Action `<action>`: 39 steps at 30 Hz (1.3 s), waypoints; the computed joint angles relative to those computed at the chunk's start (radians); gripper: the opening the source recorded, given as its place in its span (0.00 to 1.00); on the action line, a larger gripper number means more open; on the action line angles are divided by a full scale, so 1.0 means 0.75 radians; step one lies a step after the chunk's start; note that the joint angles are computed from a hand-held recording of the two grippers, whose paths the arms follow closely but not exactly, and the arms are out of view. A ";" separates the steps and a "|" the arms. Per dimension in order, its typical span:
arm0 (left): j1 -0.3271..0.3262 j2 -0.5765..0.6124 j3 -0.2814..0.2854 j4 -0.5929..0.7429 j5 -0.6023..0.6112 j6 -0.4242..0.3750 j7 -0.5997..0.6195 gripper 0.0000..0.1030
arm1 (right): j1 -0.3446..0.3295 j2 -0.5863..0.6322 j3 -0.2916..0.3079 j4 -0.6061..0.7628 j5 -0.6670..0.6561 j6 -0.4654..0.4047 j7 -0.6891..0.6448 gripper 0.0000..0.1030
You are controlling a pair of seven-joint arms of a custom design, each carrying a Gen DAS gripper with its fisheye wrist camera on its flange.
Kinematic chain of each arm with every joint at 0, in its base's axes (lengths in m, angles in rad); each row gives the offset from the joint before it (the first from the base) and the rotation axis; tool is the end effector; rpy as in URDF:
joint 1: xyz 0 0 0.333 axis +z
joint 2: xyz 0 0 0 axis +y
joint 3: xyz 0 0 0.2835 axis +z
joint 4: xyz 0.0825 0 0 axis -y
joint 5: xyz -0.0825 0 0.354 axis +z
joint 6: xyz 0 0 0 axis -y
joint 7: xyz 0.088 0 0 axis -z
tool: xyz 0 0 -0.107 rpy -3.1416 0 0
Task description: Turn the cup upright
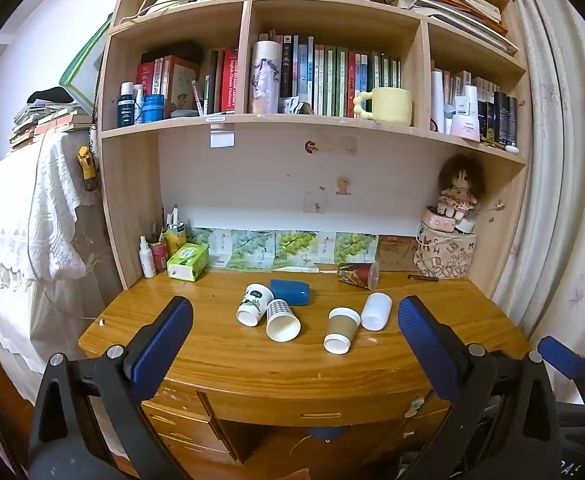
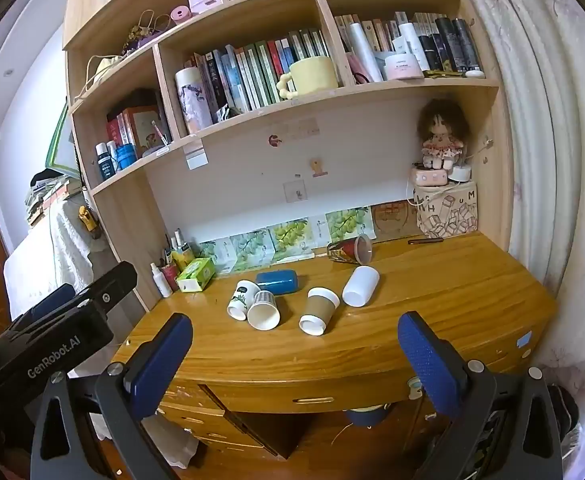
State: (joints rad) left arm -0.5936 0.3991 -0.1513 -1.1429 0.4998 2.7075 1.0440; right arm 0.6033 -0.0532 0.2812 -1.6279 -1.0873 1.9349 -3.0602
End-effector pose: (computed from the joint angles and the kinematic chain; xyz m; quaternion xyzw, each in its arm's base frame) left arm 0.5003 -0.4447 0.6923 -0.4246 0.7035 -0.5030 0.2679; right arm 0.3871 0.3842 0.6690 -0.4162 0.7341 -0.3854 0.3733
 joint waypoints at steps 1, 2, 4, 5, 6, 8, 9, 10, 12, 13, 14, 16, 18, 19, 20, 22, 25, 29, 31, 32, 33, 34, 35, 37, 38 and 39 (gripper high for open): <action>0.000 0.001 0.000 0.000 -0.001 0.002 0.000 1.00 | 0.000 0.000 0.000 -0.002 -0.007 0.002 0.004 1.00; 0.000 0.001 0.001 0.000 -0.001 0.004 -0.002 1.00 | 0.000 0.000 0.000 -0.003 -0.012 0.005 0.008 1.00; -0.002 0.001 0.004 0.000 0.004 0.004 -0.007 1.00 | 0.001 0.002 0.001 -0.001 -0.012 0.003 0.006 1.00; 0.000 0.000 0.001 -0.002 0.001 0.007 0.000 1.00 | 0.002 0.005 0.001 0.002 -0.012 -0.001 0.003 1.00; 0.001 0.000 0.000 -0.002 -0.002 0.007 0.002 1.00 | 0.003 0.007 0.001 0.005 -0.011 -0.003 0.002 1.00; 0.000 0.001 0.001 0.000 -0.002 0.006 -0.002 1.00 | 0.006 0.011 0.000 0.011 -0.008 -0.009 -0.002 1.00; 0.001 0.001 -0.001 -0.001 -0.005 0.008 0.002 1.00 | 0.007 0.013 -0.001 0.014 -0.007 -0.012 -0.002 1.00; 0.001 0.002 0.001 -0.001 -0.004 0.010 0.000 1.00 | 0.009 0.010 -0.002 0.012 -0.004 -0.014 -0.003 1.00; 0.003 0.001 -0.001 -0.002 -0.010 0.007 0.004 1.00 | 0.013 0.004 0.001 -0.004 -0.006 -0.015 0.009 1.00; 0.004 -0.001 -0.002 -0.005 -0.011 0.010 0.005 1.00 | 0.013 0.003 0.002 -0.005 -0.006 -0.016 0.009 1.00; 0.004 -0.002 -0.003 -0.006 -0.013 0.010 0.005 1.00 | 0.013 0.003 0.002 -0.004 -0.005 -0.017 0.008 1.00; -0.018 0.022 0.001 0.029 -0.004 -0.014 -0.010 0.99 | 0.013 0.003 0.003 -0.001 -0.001 -0.020 0.004 1.00; -0.022 0.013 0.004 0.011 0.000 -0.010 -0.023 0.99 | 0.014 0.007 0.003 0.005 0.003 -0.021 0.000 1.00; -0.024 0.011 0.006 0.002 0.005 -0.005 -0.033 0.99 | 0.011 0.016 -0.001 0.018 0.003 -0.017 -0.007 1.00; -0.018 -0.005 0.008 -0.028 0.007 0.012 -0.041 0.99 | 0.013 0.020 -0.001 0.023 0.002 -0.017 -0.007 1.00; -0.019 -0.022 0.011 -0.061 0.021 0.027 -0.065 0.99 | 0.016 0.016 -0.004 0.014 0.001 -0.012 -0.002 1.00; 0.020 -0.085 -0.012 -0.141 -0.007 0.060 -0.060 0.99 | 0.034 0.035 0.006 0.040 -0.002 -0.031 -0.001 1.00; 0.026 -0.104 -0.015 -0.161 0.015 0.052 -0.096 0.99 | 0.039 0.023 -0.005 0.028 0.009 -0.011 -0.013 1.00; 0.029 -0.110 -0.017 -0.165 0.023 0.044 -0.112 0.99 | 0.036 0.017 -0.006 0.021 0.016 -0.004 -0.015 1.00; 0.032 -0.111 -0.020 -0.166 0.023 0.040 -0.117 0.99 | 0.035 0.014 -0.005 0.018 0.022 -0.002 -0.015 1.00; 0.035 -0.112 -0.022 -0.164 0.022 0.034 -0.121 0.99 | 0.032 0.012 -0.005 0.017 0.025 0.001 -0.014 1.00; 0.035 -0.108 -0.025 -0.156 0.022 0.022 -0.122 0.99 | 0.029 0.006 -0.006 0.010 0.029 0.007 -0.009 1.00; 0.037 -0.104 -0.028 -0.148 0.018 0.010 -0.119 0.99 | 0.026 0.000 -0.005 0.003 0.032 0.010 -0.002 1.00; 0.041 -0.094 -0.036 -0.130 0.002 -0.015 -0.109 0.99 | 0.017 -0.005 -0.005 -0.004 0.045 0.020 0.006 1.00; 0.040 -0.087 -0.039 -0.117 -0.004 -0.032 -0.107 0.99 | 0.012 -0.009 -0.006 -0.009 0.056 0.026 0.007 1.00; 0.039 -0.078 -0.041 -0.102 -0.012 -0.049 -0.102 0.99 | 0.007 -0.010 -0.007 -0.012 0.066 0.032 0.006 1.00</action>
State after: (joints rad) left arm -0.5643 0.3406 -0.1822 -1.2190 0.4906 2.6709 0.9672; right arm 0.6088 -0.0607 0.2763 -1.6366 -1.0378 1.9591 -3.0558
